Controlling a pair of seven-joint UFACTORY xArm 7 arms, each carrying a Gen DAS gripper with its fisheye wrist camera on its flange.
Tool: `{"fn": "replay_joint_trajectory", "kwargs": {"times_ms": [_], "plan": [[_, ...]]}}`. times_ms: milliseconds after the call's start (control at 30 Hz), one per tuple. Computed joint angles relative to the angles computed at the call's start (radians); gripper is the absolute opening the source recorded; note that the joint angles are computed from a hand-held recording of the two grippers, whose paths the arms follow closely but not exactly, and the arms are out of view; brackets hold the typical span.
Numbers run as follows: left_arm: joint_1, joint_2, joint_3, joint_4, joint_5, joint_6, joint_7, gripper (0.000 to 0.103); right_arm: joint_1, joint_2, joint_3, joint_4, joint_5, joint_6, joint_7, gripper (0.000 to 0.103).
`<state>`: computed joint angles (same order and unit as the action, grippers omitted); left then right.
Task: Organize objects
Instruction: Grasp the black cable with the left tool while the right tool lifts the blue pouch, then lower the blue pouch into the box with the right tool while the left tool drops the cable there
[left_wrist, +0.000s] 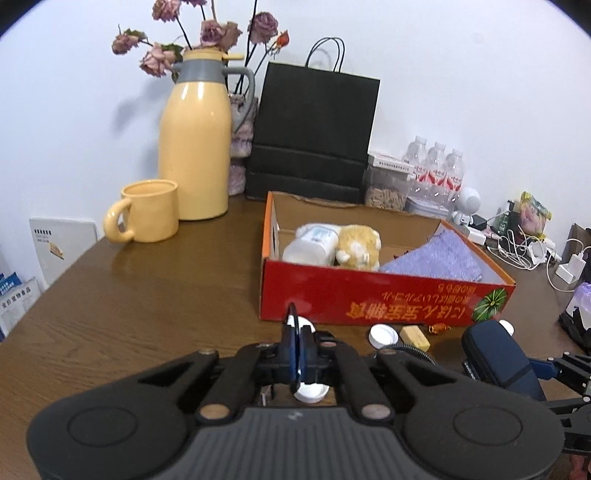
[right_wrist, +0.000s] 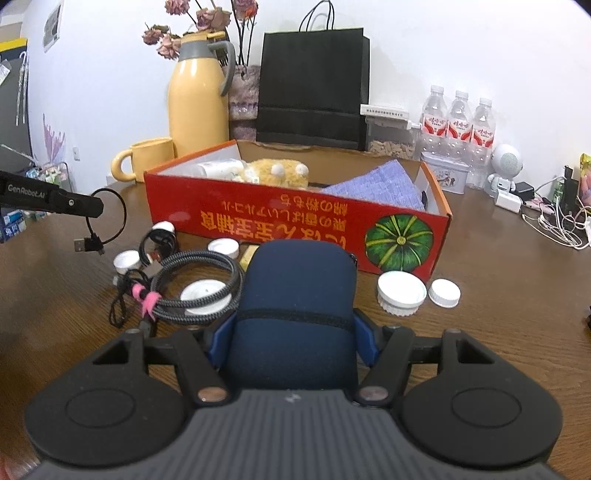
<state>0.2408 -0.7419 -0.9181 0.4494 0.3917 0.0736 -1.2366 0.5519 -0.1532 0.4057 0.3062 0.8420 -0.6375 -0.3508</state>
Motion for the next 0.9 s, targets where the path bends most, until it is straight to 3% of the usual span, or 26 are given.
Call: {"fn": "replay_joint_trajectory", "kwargs": {"times_ms": [233, 433, 667, 900], "plan": [[0.012, -0.006, -0.005, 0.033, 0.01, 0.002, 0.019, 0.001, -0.01, -0.039, 0.012, 0.009, -0.006, 0.006, -0.014, 0.065], [0.081, 0.013, -0.051, 0.1, 0.02, -0.007, 0.036, 0.001, -0.036, -0.05, 0.024, 0.051, 0.006, 0.008, -0.064, 0.065], [0.229, 0.06, -0.141, 0.214, 0.019, -0.046, 0.07, 0.001, -0.074, -0.048, -0.009, 0.12, -0.077, 0.04, -0.054, 0.065], [0.435, 0.114, -0.292, 0.349, -0.015, -0.079, 0.115, 0.001, -0.117, 0.027, -0.043, 0.236, -0.154, 0.063, -0.049, 0.065]]}}
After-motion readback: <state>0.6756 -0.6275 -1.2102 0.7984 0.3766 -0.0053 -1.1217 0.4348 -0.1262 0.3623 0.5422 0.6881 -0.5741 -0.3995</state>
